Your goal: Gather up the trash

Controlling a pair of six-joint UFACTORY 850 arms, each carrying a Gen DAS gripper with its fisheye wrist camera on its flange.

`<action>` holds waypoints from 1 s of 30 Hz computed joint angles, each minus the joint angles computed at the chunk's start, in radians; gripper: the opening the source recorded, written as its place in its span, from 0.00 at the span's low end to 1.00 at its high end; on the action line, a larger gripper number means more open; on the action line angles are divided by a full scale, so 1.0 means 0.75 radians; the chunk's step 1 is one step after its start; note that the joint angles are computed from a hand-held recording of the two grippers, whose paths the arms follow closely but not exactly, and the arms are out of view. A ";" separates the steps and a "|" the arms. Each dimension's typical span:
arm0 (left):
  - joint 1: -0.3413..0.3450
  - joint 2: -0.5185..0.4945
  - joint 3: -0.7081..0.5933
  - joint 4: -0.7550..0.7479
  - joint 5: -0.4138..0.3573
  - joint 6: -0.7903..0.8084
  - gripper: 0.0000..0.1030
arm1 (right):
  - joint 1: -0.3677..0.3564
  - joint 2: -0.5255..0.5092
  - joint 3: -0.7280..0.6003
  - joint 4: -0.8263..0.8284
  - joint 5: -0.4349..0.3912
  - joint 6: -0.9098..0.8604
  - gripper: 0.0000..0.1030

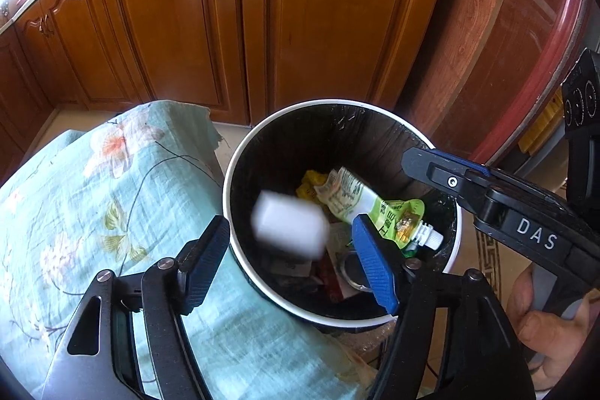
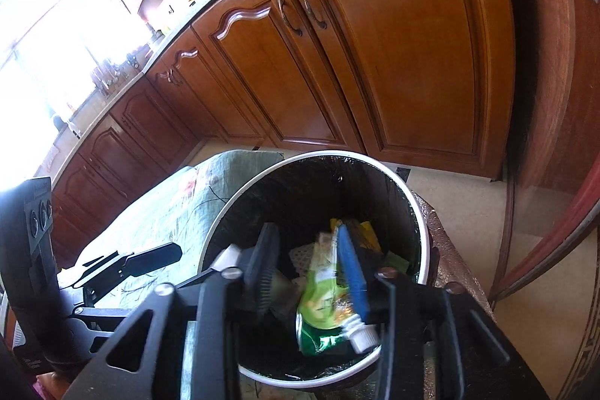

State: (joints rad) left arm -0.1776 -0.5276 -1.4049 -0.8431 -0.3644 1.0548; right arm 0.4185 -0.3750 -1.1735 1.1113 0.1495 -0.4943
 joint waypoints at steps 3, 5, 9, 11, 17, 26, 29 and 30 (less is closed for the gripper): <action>0.011 0.022 0.029 -0.056 0.010 0.061 0.68 | 0.013 0.026 0.035 -0.165 0.033 0.186 0.46; 0.023 0.045 0.060 -0.112 0.004 0.112 0.68 | 0.023 0.043 0.057 -0.219 0.061 0.251 0.53; 0.057 0.087 0.118 -0.224 -0.015 0.201 0.68 | 0.053 0.092 0.114 -0.348 0.139 0.419 0.69; 0.082 0.118 0.163 -0.318 -0.039 0.272 0.68 | 0.080 0.123 0.150 -0.369 0.194 0.464 0.79; 0.176 0.227 0.324 -0.578 -0.112 0.467 0.73 | 0.189 0.186 0.239 -0.297 0.357 0.441 0.94; 0.340 0.396 0.592 -0.887 -0.233 0.759 0.76 | 0.392 0.221 0.320 -0.041 0.576 0.273 0.98; 0.385 0.459 0.696 -1.029 -0.244 0.939 0.76 | 0.455 0.215 0.327 0.050 0.643 0.176 0.99; 0.396 0.478 0.726 -1.074 -0.238 0.992 0.76 | 0.472 0.213 0.328 0.067 0.662 0.157 0.99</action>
